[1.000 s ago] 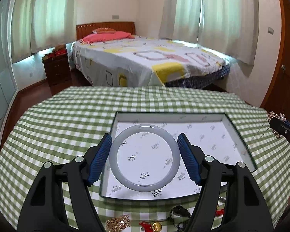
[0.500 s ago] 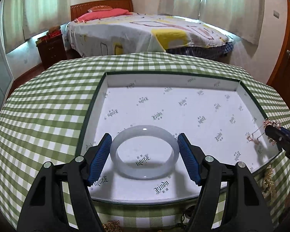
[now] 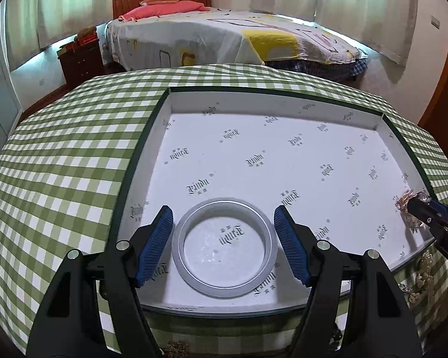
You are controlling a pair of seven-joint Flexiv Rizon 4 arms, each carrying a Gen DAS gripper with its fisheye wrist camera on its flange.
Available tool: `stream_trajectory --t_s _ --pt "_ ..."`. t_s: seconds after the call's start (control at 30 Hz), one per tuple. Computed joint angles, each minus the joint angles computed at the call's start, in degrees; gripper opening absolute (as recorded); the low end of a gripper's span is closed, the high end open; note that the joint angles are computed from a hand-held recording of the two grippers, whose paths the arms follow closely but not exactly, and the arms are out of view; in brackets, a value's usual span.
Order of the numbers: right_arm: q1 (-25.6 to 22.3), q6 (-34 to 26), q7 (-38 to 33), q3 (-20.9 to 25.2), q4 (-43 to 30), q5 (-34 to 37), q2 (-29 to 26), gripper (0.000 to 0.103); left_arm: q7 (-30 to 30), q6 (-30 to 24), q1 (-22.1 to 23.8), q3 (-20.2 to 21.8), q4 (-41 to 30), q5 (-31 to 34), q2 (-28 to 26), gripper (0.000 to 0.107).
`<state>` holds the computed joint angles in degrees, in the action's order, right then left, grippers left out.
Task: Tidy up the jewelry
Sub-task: 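Lower the bangle and brooch into the green box and open both tools, then withdraw both tools and move the right tool to the pearl ring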
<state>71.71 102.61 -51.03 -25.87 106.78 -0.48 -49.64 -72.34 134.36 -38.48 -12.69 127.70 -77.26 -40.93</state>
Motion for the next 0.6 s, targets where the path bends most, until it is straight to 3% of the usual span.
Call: stream_trajectory --t_s 0.23,0.47,0.6 --pt "-0.39 0.96 -0.43 0.60 0.14 0.57 -0.04 0.026 -0.25 0.45 0.13 -0.06 0.54 -0.27 0.20 0.069" --pt "-0.40 2.67 -2.25 1.25 0.21 1.86 -0.01 0.044 0.40 -0.12 0.46 -0.02 0.19 0.22 0.35 0.070" --pt "1.31 4.48 -3.12 0.00 1.53 4.66 0.68 0.046 -2.13 0.75 0.09 0.48 1.59 1.88 1.06 0.071"
